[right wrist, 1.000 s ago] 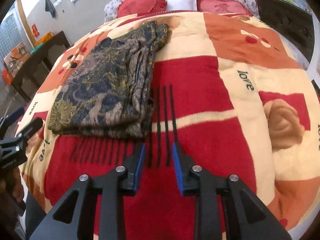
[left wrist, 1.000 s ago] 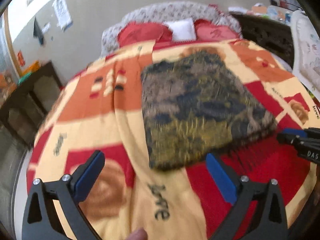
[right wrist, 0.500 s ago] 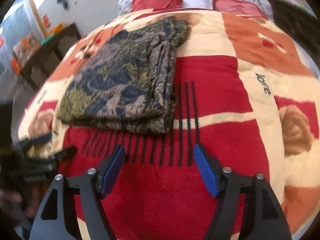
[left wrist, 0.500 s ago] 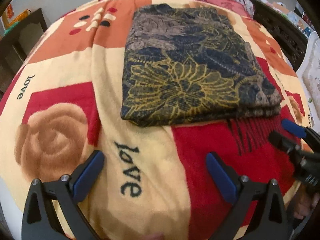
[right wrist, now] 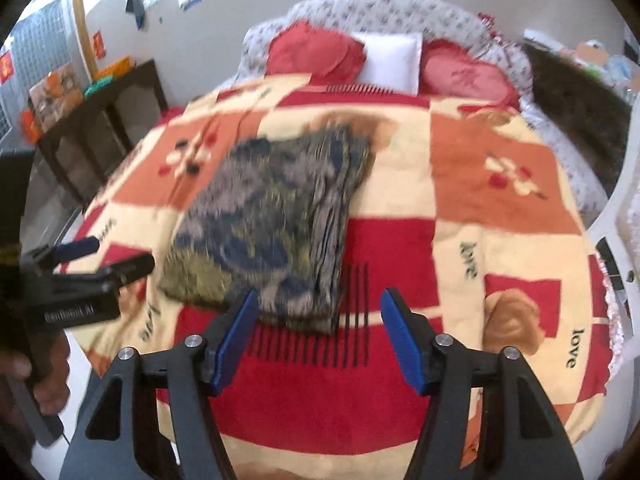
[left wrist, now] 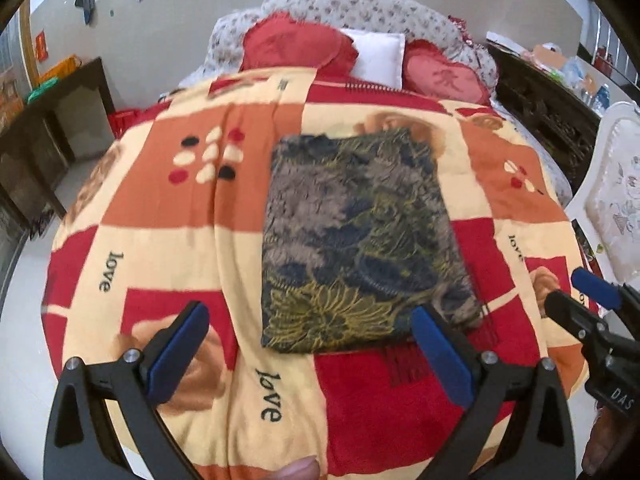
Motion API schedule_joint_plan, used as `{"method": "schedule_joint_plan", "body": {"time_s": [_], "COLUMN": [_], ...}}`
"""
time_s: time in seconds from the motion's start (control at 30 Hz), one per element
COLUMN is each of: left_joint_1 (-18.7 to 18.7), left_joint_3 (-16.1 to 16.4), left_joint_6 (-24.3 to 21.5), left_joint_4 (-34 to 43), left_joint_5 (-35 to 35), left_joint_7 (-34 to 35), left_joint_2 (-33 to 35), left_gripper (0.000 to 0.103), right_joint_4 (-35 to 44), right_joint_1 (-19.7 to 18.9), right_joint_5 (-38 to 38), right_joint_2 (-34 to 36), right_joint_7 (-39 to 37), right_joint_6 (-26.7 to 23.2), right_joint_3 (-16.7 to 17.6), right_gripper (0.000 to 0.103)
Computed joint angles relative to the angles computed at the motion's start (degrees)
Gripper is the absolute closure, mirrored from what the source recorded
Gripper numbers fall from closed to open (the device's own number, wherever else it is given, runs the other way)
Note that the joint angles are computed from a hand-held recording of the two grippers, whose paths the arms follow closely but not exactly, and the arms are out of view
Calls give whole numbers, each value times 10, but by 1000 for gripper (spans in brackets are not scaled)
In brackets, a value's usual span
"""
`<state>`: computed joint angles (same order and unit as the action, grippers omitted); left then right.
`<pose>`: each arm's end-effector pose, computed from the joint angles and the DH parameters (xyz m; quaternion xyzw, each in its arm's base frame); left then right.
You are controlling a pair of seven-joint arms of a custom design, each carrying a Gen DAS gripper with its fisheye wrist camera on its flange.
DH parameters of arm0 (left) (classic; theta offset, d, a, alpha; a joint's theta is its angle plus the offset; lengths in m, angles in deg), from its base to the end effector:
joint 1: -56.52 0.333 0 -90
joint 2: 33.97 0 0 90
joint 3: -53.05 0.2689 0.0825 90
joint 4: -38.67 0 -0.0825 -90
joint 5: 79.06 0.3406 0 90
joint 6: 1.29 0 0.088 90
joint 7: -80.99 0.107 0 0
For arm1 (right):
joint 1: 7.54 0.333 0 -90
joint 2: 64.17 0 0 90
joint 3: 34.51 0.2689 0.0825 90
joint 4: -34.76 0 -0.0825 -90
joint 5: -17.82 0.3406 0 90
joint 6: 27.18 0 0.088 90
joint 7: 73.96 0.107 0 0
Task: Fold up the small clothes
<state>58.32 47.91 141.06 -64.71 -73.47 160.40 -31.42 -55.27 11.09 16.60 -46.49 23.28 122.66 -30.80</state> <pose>0.5779 -0.0332 0.5500 -0.6944 0.6472 -0.2222 0.2227 0.6002 0.2411 0.5192 -0.7418 0.5660 -0.1807 0.3110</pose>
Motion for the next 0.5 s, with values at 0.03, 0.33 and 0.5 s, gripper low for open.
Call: {"method": "schedule_joint_plan", "body": {"time_s": [0.03, 0.33, 0.5], "left_joint_1": [0, -6, -10], "left_joint_3": [0, -3, -5], "left_joint_6": [0, -6, -11], "left_joint_4": [-2, 1, 8], "left_joint_5": [0, 12, 24], "left_joint_7": [2, -10, -18], "left_joint_2": [-4, -4, 3], "left_gripper": [0, 0, 0], "right_joint_4": [0, 1, 5], "right_joint_1": [1, 0, -8], "right_joint_5": [-1, -14, 1], "right_joint_2": [-1, 6, 10], "right_joint_7": [3, 1, 0], "right_joint_6": [4, 18, 9], "right_joint_3": [-1, -5, -2], "right_gripper": [37, 37, 37]}}
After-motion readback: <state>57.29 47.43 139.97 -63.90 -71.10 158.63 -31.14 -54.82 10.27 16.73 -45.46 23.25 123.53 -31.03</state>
